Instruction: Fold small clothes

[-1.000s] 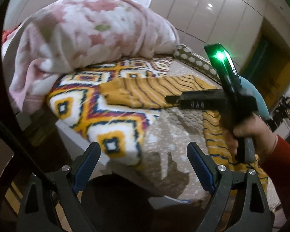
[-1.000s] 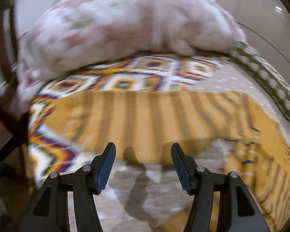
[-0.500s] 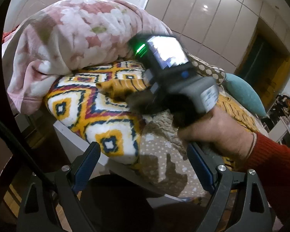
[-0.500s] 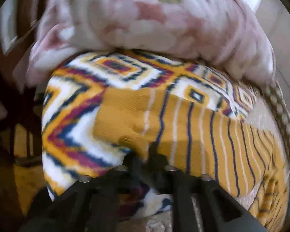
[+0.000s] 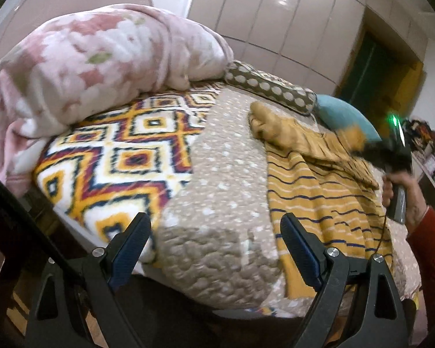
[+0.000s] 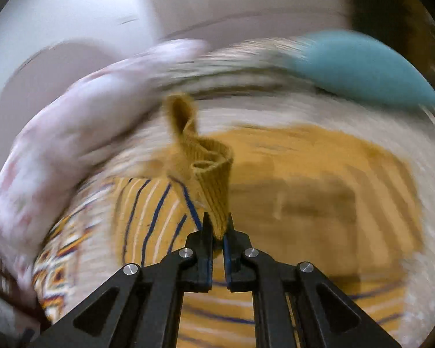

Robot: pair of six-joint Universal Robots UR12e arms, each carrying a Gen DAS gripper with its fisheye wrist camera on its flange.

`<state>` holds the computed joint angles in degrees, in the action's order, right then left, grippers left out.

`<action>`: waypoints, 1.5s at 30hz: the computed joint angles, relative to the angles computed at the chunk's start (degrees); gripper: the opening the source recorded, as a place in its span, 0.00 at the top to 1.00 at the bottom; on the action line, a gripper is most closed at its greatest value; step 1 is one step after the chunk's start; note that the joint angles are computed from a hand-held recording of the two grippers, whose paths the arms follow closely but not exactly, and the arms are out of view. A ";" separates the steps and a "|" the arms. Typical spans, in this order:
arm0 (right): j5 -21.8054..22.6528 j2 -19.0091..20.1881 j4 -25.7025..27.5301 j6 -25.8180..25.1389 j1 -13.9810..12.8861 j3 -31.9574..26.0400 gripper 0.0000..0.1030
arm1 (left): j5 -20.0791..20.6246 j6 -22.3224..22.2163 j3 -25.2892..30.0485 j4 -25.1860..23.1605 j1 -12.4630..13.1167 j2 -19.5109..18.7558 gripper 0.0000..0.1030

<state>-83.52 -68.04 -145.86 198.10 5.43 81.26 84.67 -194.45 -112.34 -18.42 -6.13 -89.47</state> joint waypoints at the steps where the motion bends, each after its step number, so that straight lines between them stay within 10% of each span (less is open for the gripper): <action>1: -1.91 -0.64 0.45 1.97 -1.32 1.56 0.93 | 0.02 0.32 0.60 -0.44 -0.32 -0.48 0.13; 4: -3.96 -1.96 2.38 6.38 -4.90 5.34 0.93 | -0.79 1.03 2.86 -2.62 -1.39 -2.13 0.13; 9: 5.42 -4.48 -4.29 11.17 -9.15 10.93 0.86 | -0.13 2.69 5.92 -5.73 -3.43 -4.40 0.13; 17: 7.24 -11.18 -0.01 1.39 -13.06 15.14 0.63 | -4.60 2.07 10.59 -13.25 -3.32 -8.95 0.13; 20: 1.42 -15.08 5.52 -6.95 -13.30 17.36 0.62 | -8.53 2.88 11.70 -14.36 -2.95 -10.42 0.13; 25: 21.25 -21.00 6.76 -9.70 -17.29 26.52 0.59 | -12.74 1.77 13.05 -14.55 -3.10 -12.72 0.13; 30: 25.69 -21.59 1.39 -9.65 -14.32 31.75 0.57 | -18.37 0.85 12.49 -14.15 -3.58 -12.71 0.16; 33: 24.69 -20.97 -6.73 -5.79 -12.48 33.52 0.57 | -10.88 3.36 12.72 -15.11 -6.08 -12.39 0.49; 35: 28.04 -20.12 -11.79 -0.91 -12.46 34.72 0.57 | -9.04 2.87 13.52 -16.99 -6.50 -12.32 0.92; 38: 25.17 -19.68 -13.58 0.17 -10.95 34.57 0.66 | -9.89 0.12 14.24 -18.72 -5.70 -11.76 0.93; 40: 26.33 -20.24 -11.03 0.02 -11.53 34.32 0.88 | -8.02 0.62 13.77 -18.46 -5.72 -10.70 0.93; 45: 27.52 -24.13 -8.78 0.90 -13.08 37.22 0.90 | -8.58 0.39 9.57 -18.51 -4.22 -6.01 0.93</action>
<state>-56.00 -92.17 -154.63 198.99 -7.65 118.47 76.09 -194.06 -102.77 -36.93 -10.35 -95.48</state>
